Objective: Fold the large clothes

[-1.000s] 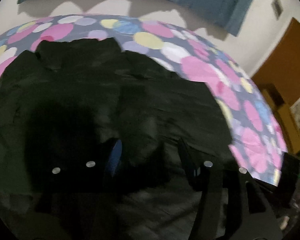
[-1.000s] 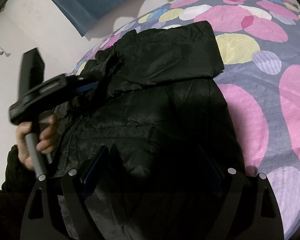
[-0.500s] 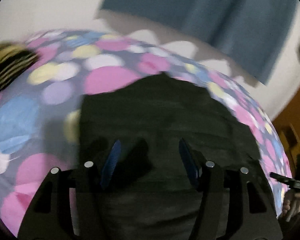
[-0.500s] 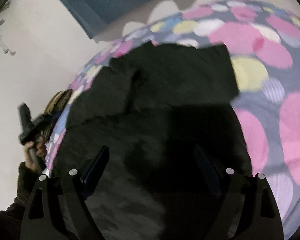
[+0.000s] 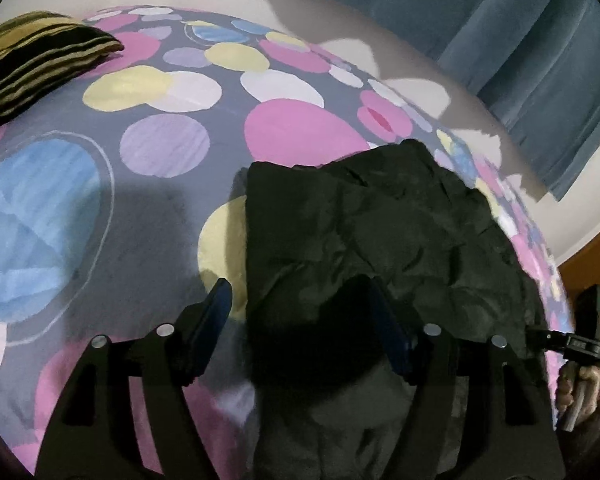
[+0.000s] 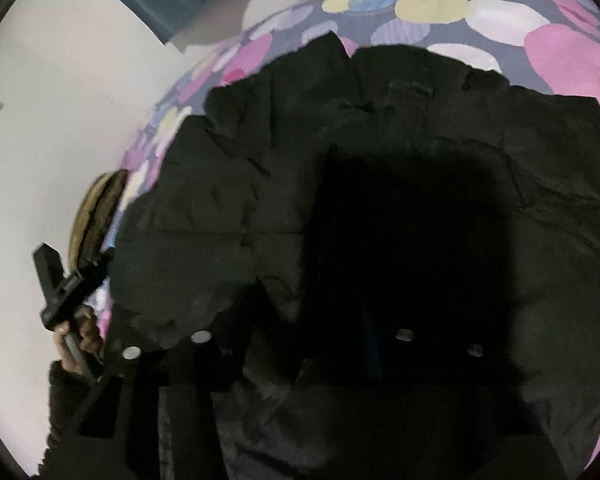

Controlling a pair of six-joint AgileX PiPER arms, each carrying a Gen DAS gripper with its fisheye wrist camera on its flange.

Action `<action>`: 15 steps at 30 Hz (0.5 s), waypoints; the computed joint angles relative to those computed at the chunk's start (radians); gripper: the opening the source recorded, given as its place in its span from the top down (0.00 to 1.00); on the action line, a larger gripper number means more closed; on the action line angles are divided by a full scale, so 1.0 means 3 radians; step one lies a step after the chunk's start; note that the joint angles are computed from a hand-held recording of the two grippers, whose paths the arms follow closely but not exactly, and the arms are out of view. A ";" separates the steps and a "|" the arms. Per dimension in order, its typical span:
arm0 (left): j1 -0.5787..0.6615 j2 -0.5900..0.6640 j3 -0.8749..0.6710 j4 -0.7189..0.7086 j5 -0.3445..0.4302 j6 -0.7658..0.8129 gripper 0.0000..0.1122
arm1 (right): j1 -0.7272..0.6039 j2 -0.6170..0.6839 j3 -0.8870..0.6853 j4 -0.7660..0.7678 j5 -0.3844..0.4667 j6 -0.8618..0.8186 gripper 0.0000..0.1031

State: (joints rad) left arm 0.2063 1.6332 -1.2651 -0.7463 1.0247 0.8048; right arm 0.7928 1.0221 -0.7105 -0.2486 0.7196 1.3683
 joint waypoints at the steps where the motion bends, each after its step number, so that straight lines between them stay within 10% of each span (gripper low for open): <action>1: -0.0067 0.0027 -0.0014 0.0088 -0.0065 -0.0042 0.52 | -0.0010 0.0024 0.0011 0.0017 0.0002 -0.0039 0.61; 4: -0.0135 0.0116 0.0009 0.0147 -0.0114 -0.0033 0.65 | -0.0056 0.0030 0.0067 0.0072 -0.0052 -0.0098 0.65; 15: -0.0044 0.0305 -0.0357 0.0008 -0.0013 -0.0187 0.59 | -0.0108 -0.0032 0.0161 0.0104 -0.0145 -0.0159 0.68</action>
State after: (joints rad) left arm 0.1931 1.7246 -1.3722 -0.7439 1.0209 0.7486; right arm 0.7605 1.0126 -0.6623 -0.2175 0.6760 1.3206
